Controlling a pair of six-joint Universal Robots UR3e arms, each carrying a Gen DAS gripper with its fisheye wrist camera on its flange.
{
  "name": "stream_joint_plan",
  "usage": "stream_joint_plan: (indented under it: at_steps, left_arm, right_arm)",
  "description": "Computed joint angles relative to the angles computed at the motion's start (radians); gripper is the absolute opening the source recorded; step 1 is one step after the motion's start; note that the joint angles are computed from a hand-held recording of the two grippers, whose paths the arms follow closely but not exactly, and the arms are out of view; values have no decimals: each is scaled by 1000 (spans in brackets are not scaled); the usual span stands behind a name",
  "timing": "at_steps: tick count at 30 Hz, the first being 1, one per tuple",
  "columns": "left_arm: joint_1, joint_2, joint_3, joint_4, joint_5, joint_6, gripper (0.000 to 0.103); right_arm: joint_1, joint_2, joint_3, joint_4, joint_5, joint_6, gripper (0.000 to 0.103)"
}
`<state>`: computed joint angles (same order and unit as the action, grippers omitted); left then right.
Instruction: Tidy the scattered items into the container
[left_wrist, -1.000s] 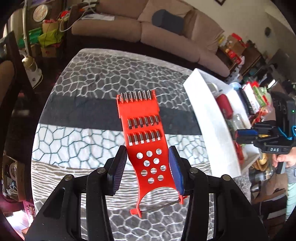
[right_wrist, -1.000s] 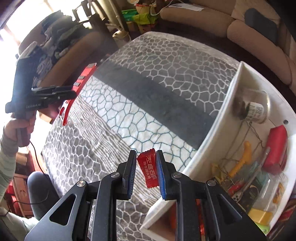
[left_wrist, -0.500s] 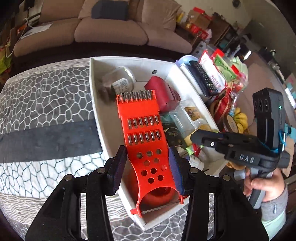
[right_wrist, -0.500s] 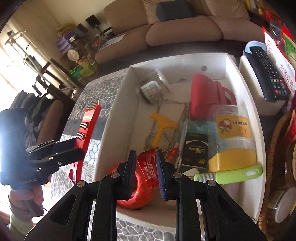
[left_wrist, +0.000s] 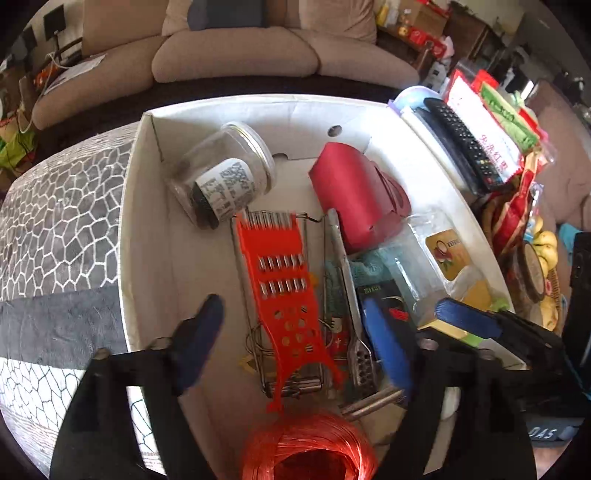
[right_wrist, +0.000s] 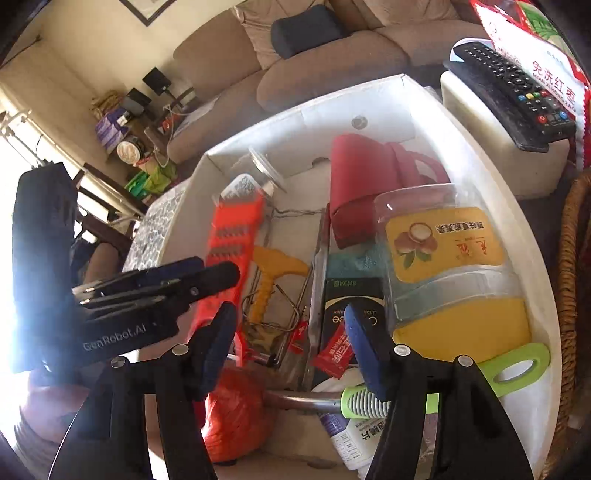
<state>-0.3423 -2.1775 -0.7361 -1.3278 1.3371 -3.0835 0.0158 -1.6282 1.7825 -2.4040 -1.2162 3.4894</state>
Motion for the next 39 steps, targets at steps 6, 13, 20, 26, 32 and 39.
stream_joint_plan:
  at_steps: [6,13,20,26,32,39]
  left_arm:
    - [38,314,-380,212,1,15,103]
    - [56,859,-964,373,70,21,103]
    - [-40,1141,-1369,439,128,-139,103]
    - [-216,1022,-1506,669,283,-325,103]
    - [-307,833,-1524,850,374,-391,103]
    - [-340,708,-1528,936,429,-423,103]
  right_arm:
    - [-39,-191,92,34,44,12,71]
    - [97,-466,184,155,-197,36,81]
    - [327,-670,389,151,-472,156,83]
    - [471,-644,589,9,-614,232,83]
    - [431,-535,718,-136,-587,175,83]
    - [484,-419,784,-291,-680,165,88]
